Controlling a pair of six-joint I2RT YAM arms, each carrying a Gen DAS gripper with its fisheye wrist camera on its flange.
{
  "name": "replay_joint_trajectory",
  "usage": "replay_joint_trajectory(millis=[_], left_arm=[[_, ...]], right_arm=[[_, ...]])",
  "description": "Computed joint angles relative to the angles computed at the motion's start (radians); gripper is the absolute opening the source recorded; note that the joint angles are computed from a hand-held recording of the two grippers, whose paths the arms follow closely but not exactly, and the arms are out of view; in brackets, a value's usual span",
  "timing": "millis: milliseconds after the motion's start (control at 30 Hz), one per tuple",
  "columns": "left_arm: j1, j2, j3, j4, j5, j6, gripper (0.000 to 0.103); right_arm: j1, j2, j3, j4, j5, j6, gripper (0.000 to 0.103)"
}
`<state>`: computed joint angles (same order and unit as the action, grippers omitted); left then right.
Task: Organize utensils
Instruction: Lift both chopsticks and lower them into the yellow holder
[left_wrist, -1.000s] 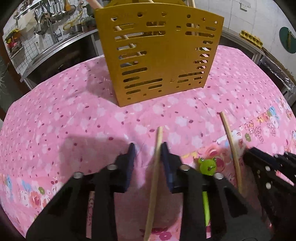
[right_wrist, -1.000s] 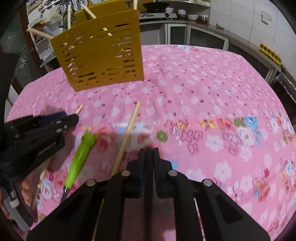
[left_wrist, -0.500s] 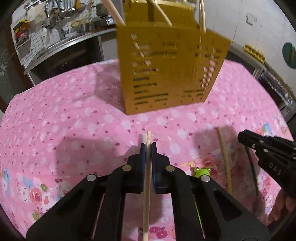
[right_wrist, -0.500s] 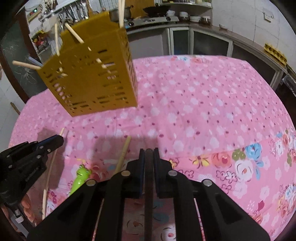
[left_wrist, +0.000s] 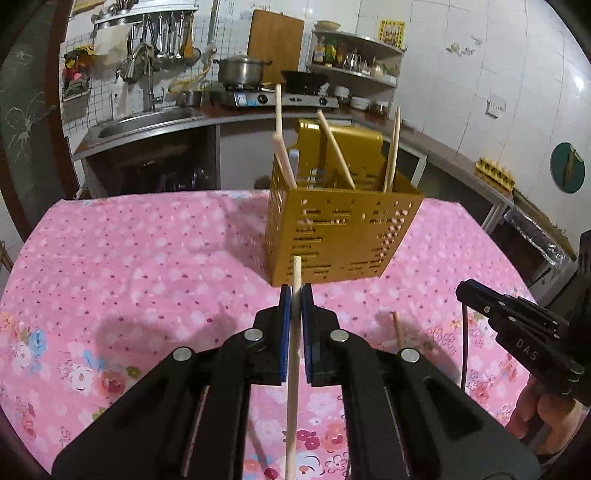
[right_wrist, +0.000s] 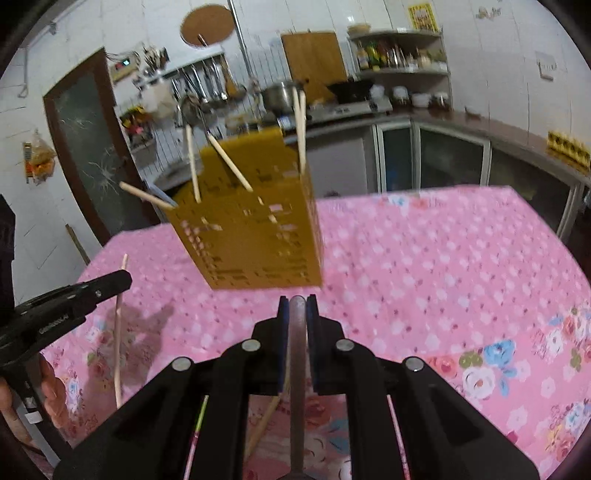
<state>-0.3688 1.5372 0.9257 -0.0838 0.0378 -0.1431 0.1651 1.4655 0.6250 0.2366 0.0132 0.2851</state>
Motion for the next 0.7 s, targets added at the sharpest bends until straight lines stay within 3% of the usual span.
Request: replay_joint_trajectory(millis=[400, 700], left_arm=[[-0.019, -0.130, -0.064, 0.051, -0.068, -0.007, 0.004], [-0.087, -0.214, -0.048, 0.078, -0.175, 0.021, 0.004]], right_arm=[[0.010, -0.071, -0.025, 0.086, 0.036, -0.052, 0.010], [-0.001, -0.084, -0.015, 0.254, 0.014, -0.089, 0.010]])
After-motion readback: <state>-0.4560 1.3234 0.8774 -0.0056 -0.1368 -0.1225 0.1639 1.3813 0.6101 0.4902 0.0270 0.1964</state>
